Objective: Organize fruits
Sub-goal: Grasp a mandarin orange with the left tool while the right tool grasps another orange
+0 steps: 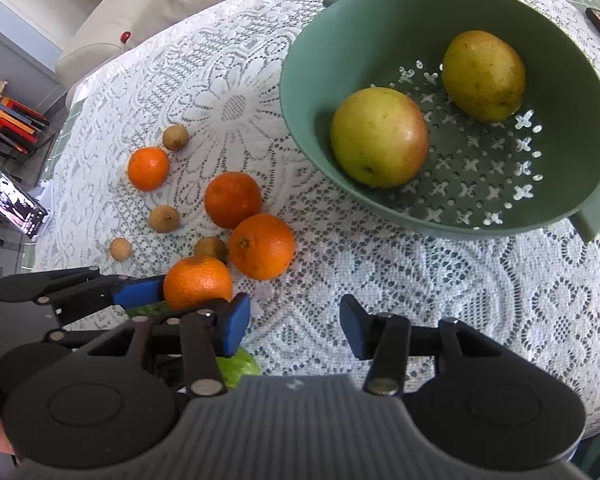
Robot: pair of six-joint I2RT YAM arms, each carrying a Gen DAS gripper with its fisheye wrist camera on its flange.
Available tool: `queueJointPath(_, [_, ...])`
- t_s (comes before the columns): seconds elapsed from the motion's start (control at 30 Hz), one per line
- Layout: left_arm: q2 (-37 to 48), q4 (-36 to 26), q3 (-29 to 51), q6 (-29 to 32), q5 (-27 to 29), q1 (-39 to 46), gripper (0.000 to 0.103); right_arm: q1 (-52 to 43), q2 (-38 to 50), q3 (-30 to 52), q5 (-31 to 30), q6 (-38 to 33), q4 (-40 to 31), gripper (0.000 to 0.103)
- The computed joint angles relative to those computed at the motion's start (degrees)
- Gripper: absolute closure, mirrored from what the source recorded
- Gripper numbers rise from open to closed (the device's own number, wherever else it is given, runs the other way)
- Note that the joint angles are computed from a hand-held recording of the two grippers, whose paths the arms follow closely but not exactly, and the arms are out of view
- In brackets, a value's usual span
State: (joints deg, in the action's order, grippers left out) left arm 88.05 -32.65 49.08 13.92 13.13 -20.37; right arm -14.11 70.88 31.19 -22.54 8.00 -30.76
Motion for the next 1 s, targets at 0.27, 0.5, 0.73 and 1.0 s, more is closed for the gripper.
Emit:
queueJointPath(0.27, [-2.22, -3.03, 1.84, -1.94, 1.73, 4.22, 0.058, 2.00, 0.24, 0.80, 1.20, 1.47, 0.69, 0.054])
queueJointPath(0.5, [-2.17, -3.07, 3.68, -4.49, 2.55, 8.53, 0.058, 8.36, -0.14, 0.47, 5.19, 2.26, 3.47, 0.054])
queueJointPath(0.73, [-1.14, -2.95, 3.99, -4.77, 3.38, 10.94, 0.058, 13.27, 2.24, 0.28, 9.38, 2.23, 8.40, 0.050])
queueJointPath(1.0, [0.23, -2.81, 4.37, -5.52, 3.55, 11.23, 0.058, 14.63, 5.55, -0.13, 10.08, 1.98, 12.62, 0.051])
